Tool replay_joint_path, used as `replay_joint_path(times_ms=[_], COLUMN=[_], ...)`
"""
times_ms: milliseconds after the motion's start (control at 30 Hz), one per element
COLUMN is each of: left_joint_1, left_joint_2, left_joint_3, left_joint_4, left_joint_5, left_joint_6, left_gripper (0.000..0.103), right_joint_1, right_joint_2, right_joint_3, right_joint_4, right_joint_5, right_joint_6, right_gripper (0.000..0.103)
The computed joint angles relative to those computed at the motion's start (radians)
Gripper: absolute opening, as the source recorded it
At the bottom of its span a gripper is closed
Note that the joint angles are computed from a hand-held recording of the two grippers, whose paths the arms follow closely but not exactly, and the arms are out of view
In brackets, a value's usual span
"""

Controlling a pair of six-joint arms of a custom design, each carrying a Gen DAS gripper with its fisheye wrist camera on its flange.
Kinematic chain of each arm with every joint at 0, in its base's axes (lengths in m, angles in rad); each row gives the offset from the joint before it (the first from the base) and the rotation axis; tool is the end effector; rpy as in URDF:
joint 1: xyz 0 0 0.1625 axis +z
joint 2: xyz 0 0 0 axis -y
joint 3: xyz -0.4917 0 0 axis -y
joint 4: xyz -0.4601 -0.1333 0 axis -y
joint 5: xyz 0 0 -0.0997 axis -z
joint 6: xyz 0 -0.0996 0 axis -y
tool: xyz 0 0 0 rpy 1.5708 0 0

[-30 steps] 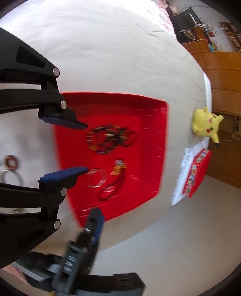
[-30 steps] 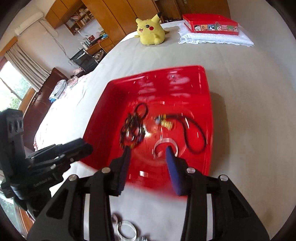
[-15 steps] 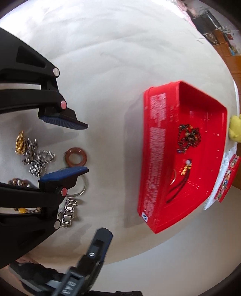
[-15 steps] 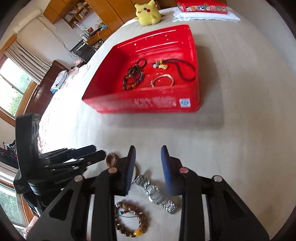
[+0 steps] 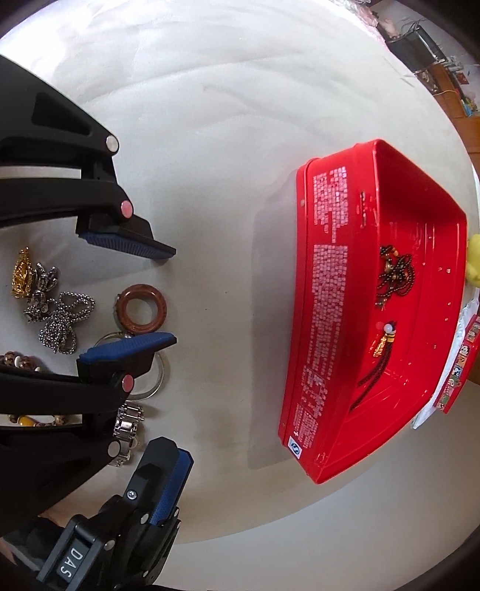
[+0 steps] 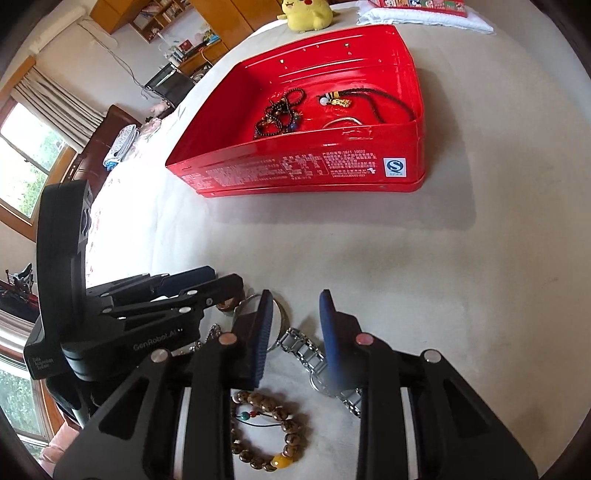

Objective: Organize jewelry
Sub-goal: 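Grasp the brown wooden ring with the left tool, then grasp the large silver ring with the right tool while the left tool holds the wooden ring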

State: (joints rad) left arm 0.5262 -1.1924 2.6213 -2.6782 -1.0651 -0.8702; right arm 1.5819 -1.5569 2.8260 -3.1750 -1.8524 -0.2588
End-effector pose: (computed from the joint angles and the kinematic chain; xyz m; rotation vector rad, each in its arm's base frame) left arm -0.1801 -0.3146 0.0498 0.3320 2.5579 -0.3039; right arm 0.1086 -0.2680 0.1573 0.3094 -2.7763 0.4198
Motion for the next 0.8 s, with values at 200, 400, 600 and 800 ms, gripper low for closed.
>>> replay_joint_path(times_ms=[200,400,600,800], left_joint_1=[-0.013,-0.027,0.005,0.024], left_joint_2=[0.015,0.035,0.006,-0.037], left_joint_3=[-0.005,-0.01,0.002,0.019], left_joint_4=[0.028,0.063,0.024,-0.017], left_joint_5=[-0.001,0.044,0.029,0.0], left_joint_6=[-0.008,-0.038,-0.003,0.028], left_gripper=[0.041,0.015,0.008,0.008], right_joint_1=[0.002,0.009,0.02,0.052], right_joint_2=[0.017,0.039,0.045,0.103], right_joint_3=[0.0,0.005,0.01,0.005], right_joint_4=[-0.013,-0.023,-0.019,-0.034], right_joint_5=[-0.001,0.007,0.012,-0.003], right_joint_6=[-0.002,-0.006,-0.007,0.001], right_gripper=[0.025,0.025,0.027,0.029])
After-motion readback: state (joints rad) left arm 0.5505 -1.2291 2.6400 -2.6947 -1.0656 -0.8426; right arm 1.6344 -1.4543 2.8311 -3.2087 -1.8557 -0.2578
